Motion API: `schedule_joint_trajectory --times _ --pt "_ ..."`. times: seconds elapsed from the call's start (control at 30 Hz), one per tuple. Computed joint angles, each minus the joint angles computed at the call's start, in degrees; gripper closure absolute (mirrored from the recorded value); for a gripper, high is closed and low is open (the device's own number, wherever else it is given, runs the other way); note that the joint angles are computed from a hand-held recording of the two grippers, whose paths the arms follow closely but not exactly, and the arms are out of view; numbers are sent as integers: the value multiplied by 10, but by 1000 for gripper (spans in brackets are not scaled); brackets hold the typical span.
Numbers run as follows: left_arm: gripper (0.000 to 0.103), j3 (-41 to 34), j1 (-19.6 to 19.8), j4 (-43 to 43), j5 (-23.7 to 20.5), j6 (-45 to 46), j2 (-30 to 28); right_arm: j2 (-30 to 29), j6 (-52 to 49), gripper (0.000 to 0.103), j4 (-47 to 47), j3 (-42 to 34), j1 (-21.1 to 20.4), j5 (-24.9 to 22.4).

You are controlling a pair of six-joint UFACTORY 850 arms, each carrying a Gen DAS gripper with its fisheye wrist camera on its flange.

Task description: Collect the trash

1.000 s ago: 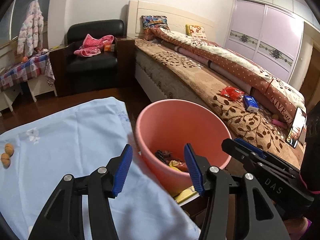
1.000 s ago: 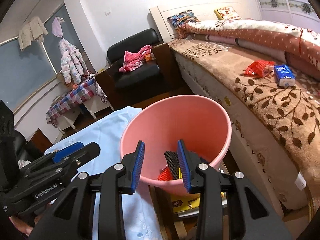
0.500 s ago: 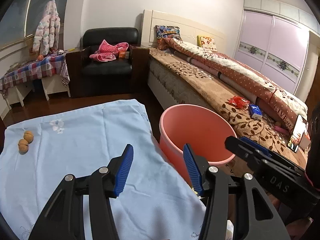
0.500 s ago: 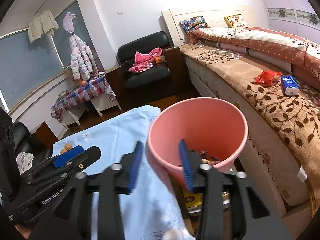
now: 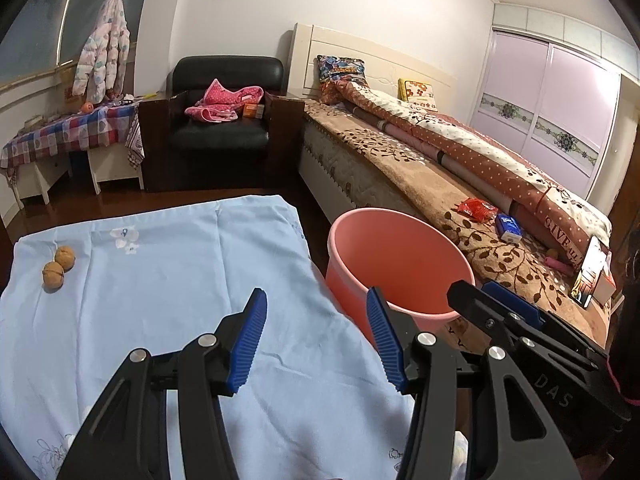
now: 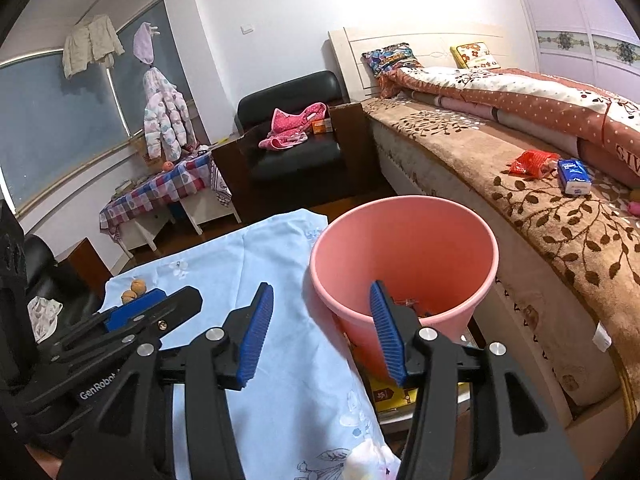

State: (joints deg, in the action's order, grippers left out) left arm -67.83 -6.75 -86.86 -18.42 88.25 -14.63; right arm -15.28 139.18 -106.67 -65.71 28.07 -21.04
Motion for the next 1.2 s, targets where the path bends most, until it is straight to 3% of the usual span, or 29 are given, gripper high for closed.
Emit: schedule_joint_trajectory --times 0.57,1.2 --pt "52 12 2 -20 -4 12 7 -6 -61 52 47 -4 21 -31" --pt "53 13 3 -17 -7 9 6 -1 -61 52 48 0 25 -43"
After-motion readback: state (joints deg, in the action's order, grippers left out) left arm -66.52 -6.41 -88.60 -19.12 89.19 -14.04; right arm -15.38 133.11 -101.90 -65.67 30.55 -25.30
